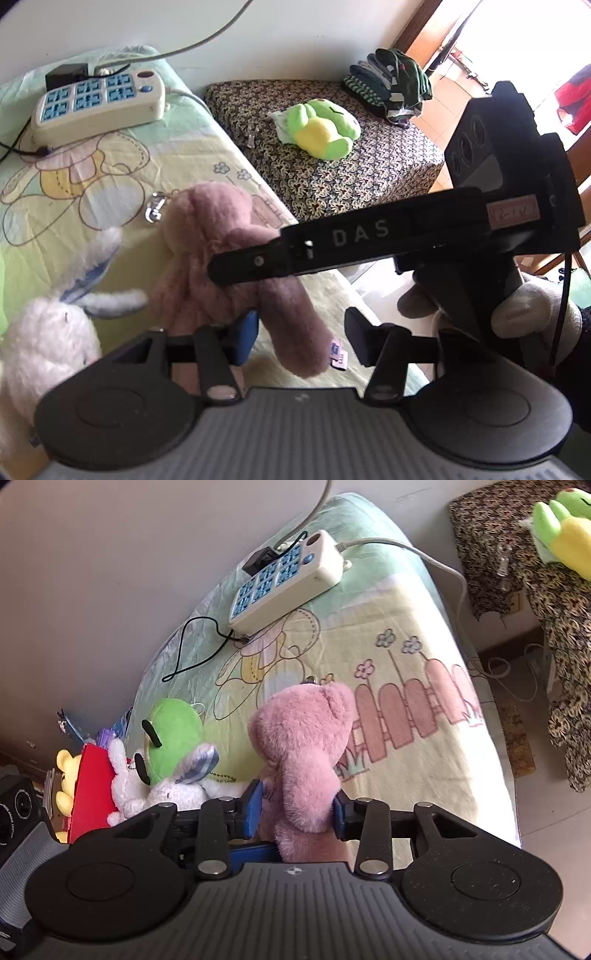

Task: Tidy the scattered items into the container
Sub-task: 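Grasp the pink teddy bear with the right gripper and lift it, then carry the pink teddy bear with the right gripper to the red box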

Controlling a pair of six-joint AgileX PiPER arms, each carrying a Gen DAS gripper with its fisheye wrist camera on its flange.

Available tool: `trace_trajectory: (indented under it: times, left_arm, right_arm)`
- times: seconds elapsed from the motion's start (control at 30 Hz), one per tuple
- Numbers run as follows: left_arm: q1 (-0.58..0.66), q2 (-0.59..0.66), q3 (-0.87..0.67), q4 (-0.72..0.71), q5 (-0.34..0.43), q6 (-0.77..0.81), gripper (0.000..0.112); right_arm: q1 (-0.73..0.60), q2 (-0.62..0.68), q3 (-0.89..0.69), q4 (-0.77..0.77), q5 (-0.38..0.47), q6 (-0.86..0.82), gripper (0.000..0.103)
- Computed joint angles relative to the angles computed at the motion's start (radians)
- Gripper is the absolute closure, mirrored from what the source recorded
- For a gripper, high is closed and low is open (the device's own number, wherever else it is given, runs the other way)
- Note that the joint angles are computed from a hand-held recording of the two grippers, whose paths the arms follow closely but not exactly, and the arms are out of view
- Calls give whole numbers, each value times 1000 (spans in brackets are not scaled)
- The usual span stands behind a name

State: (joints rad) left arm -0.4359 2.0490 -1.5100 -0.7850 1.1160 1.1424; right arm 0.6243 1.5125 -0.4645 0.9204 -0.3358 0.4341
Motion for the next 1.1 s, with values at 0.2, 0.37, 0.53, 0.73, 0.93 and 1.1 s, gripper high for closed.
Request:
trace_trajectory:
  times: [0.2,0.37,0.53,0.73,0.93,1.1]
  left_arm:
    - [38,67,-59,15,-2,-94,42]
    - [6,94,-71,38,-4,-107,40]
    - [9,115,-74,15,-3,-137,38]
    - [23,72,-25,4,0,-124,46]
    - [87,-59,55,-56,22,-53,47]
    - [195,-183,96,-121,46,12,47]
  right_arm:
    - [118,-32,79,107,-98,82,64]
    - [154,-17,62,201,-130,12,61]
    - [167,-2,42,316,-137,-130,51]
    - [217,-1,23,403,-184,-172,62]
    - [334,-75,-56,678,-301,-437,64]
    - [361,-96,-196,770,-374,-658,64]
